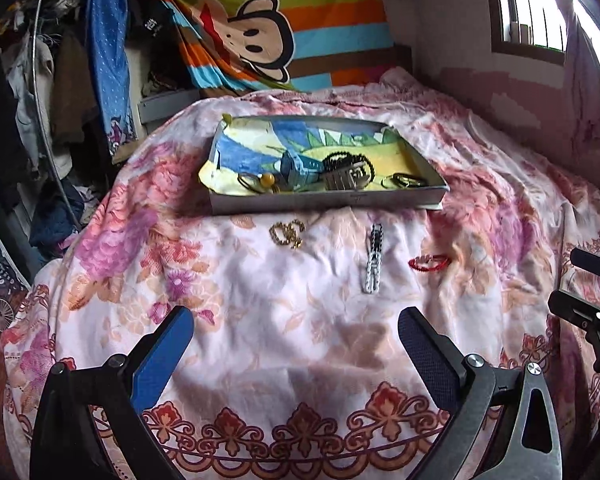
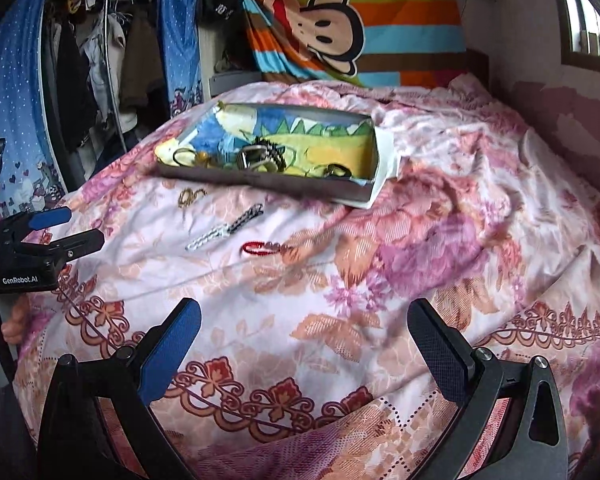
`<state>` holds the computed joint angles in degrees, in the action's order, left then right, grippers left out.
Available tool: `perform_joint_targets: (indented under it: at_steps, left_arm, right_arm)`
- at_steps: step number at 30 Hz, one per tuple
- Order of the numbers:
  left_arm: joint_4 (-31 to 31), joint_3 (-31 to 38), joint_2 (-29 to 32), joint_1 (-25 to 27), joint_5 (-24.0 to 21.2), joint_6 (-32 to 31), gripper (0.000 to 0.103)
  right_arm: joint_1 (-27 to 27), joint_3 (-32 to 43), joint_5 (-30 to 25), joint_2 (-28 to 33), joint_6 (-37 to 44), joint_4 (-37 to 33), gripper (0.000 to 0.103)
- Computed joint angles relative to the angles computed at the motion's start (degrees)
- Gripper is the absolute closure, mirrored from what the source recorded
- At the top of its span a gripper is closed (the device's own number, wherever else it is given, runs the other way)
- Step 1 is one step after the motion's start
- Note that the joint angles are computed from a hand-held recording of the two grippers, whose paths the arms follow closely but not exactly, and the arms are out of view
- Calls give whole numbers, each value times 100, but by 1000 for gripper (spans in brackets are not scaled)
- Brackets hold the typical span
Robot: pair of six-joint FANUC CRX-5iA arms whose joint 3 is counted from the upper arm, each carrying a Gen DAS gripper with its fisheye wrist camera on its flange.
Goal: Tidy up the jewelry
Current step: 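Lift both tools away from the tray, then close the left tool on the white hair clip while the right tool moves toward the red bead bracelet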
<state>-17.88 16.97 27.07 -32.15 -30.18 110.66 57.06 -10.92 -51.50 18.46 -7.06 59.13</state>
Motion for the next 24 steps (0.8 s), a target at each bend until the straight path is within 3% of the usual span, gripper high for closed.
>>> perform_joint_targets:
  at_steps: [9, 13, 18, 24]
  left_arm:
    - [811, 167, 255, 193, -202, -687, 0]
    - [962, 375, 422, 222, -297, -936, 0]
    - [1829, 586, 724, 341, -430, -1850, 0]
    - [3038, 788, 1112, 443, -578, -3139, 0]
  right_arm:
    - [-378, 257, 494, 164, 997, -379, 2]
    - [-697, 323, 990, 249, 1164, -381, 2]
    - [-986, 379, 1545, 336, 1270, -703, 2]
    - [-1126, 694, 1804, 533, 2245, -1418, 2]
